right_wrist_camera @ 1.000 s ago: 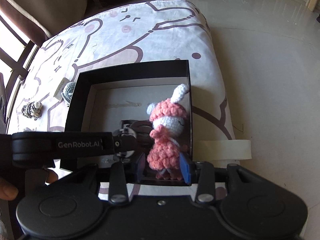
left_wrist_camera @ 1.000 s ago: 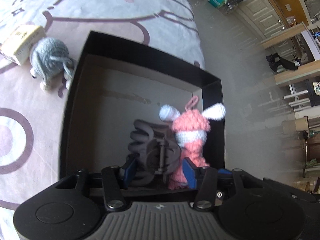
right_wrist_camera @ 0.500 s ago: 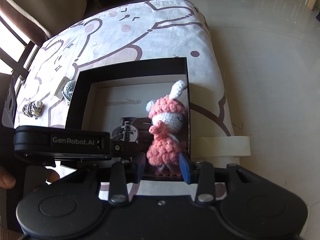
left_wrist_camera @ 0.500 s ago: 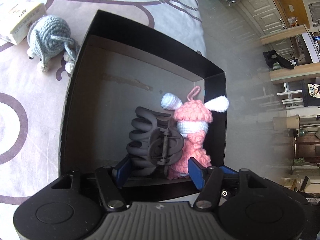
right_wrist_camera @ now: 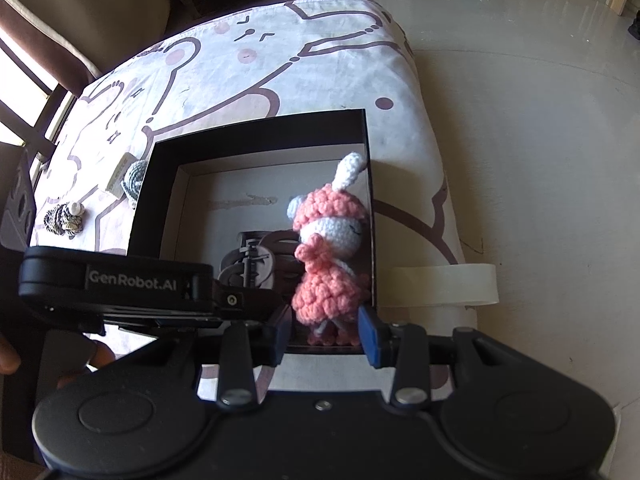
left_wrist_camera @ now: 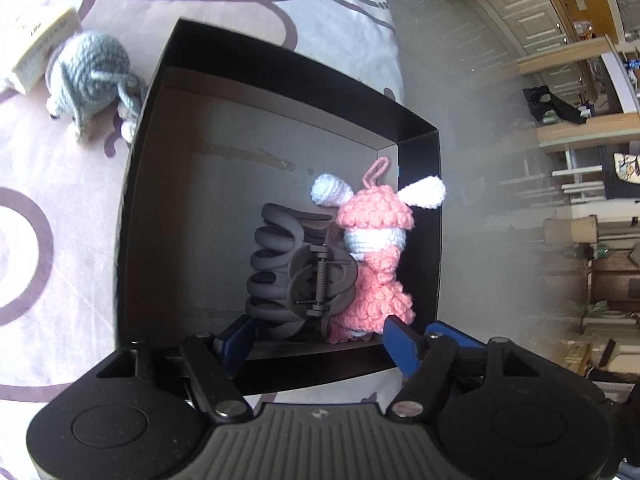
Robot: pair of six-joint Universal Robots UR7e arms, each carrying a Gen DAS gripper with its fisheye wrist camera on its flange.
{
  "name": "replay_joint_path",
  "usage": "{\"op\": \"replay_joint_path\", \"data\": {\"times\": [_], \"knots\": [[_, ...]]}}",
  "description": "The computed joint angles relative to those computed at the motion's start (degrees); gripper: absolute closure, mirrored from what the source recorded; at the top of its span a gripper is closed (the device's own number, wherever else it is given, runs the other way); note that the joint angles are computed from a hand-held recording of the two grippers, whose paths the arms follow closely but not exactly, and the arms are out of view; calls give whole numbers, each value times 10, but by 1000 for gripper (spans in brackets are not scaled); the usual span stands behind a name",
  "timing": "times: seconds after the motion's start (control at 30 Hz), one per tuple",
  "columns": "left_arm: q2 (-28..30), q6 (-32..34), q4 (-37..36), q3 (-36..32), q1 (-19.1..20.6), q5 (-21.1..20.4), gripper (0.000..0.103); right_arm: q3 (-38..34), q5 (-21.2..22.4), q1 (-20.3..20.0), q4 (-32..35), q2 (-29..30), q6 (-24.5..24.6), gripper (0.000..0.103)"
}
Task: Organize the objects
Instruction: 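Lower and release the claw clip with the left tool while the right tool releases the bunny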
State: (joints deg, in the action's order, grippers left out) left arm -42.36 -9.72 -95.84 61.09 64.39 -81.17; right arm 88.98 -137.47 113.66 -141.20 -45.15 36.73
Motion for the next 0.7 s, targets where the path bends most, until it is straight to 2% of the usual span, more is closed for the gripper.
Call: {"op": "replay_joint_path", "data": {"times": [0.2,0.5,0.63,0.7], "knots": [[-19,53,-27,12,-21,53,23,9,-5,8,-5,-6,17,64],[-48,142,-67,32,-38,145,16,9,-46,26,12,-8,61,62],[-59,166,-76,44,-39,174,13,0,-66,36,29,-4,78,54],[-65,173,-80,50,-38,187,12,-6,-78,42,41,1,85,44]]}}
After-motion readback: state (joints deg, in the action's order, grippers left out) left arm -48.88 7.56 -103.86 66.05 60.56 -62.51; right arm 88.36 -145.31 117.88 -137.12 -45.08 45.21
